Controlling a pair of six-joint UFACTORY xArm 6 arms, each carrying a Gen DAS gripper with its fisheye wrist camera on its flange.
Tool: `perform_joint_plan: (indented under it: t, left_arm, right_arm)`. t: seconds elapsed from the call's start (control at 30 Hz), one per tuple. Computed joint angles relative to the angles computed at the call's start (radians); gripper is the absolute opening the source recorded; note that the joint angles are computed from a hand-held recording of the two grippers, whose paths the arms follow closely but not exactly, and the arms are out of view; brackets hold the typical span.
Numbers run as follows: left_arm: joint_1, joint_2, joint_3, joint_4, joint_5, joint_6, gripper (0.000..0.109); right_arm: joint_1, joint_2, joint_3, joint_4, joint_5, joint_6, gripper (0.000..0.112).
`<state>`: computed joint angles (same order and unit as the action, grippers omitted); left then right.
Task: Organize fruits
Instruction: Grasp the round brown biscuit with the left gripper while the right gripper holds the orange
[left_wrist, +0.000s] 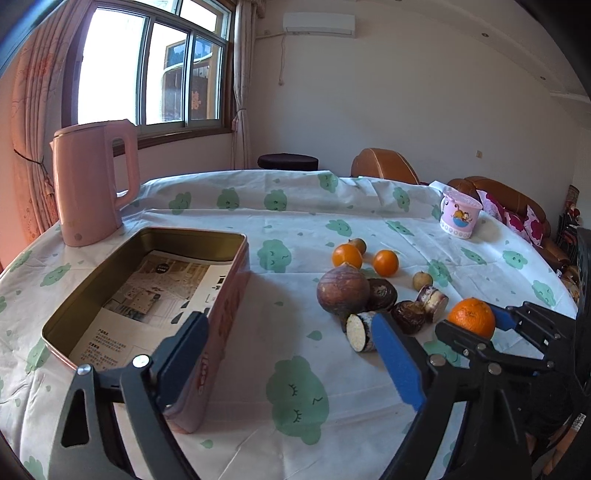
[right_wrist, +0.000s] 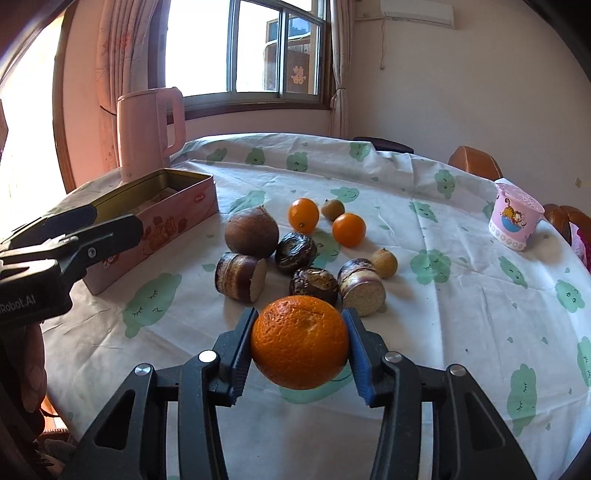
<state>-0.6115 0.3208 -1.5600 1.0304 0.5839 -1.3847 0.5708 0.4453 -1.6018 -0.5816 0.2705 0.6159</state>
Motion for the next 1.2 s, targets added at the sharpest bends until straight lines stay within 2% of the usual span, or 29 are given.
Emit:
perform_joint_plan:
  t: [0.07,0.13,0.17,0.3,0.37,0.43,0.6,0.73,0.83,0.87,1.0,1.2]
  left_arm:
    - [0.000,0.048,-0.058,-0.081,-0.009,0.086,0.079]
    - [-0.005,0.101,-0.128,-0.180,0.004,0.195,0.075]
    - [-0.007,0.122,-0.157,-0.220,0.006,0.238,0.069]
    - [-0.019,0.211,-0.277,-0.355,0.036,0.392,0.065]
    - [-0.023,0.256,-0.340,-0.424,0.066,0.465,0.050]
    - [-0.021,0.282,-0.369,-0.476,0.056,0.511,0.050]
    - [-0.032,0.315,-0.424,-0.474,0.107,0.528,0.050]
    - [-0.035,0.324,-0.430,-0.490,0.109,0.543,0.047]
    - [-0.031,0.325,-0.424,-0.536,0.095,0.577,0.046]
    - [-0.028,0.318,-0.409,-0.545,0.077,0.580,0.039]
    - [-0.015,0.288,-0.352,-0.555,0.013,0.545,0.039]
    - [-0.012,0.251,-0.294,-0.451,-0.041,0.449,0.036]
  right_arm:
    - [-0.013,0.009,-0.030,-0.035,0.024,0.034,0.048]
    - [-0.023,0.022,-0.061,-0.069,0.050,0.069,0.048]
    - [-0.027,0.030,-0.076,-0.069,0.063,0.073,0.048]
    - [-0.040,0.058,-0.107,0.008,0.093,0.029,0.048]
    - [-0.043,0.053,-0.098,-0.008,0.081,0.045,0.048]
    - [-0.042,0.053,-0.099,-0.014,0.082,0.047,0.048]
    - [-0.044,0.052,-0.093,0.004,0.066,0.036,0.049]
    - [-0.045,0.049,-0.087,-0.006,0.055,0.043,0.049]
    - [-0.046,0.049,-0.085,0.004,0.050,0.036,0.049]
    - [-0.045,0.048,-0.084,0.008,0.050,0.034,0.049]
    - [-0.046,0.049,-0.085,0.009,0.044,0.029,0.049]
    - [-0.053,0.036,-0.058,0.000,0.004,0.044,0.049]
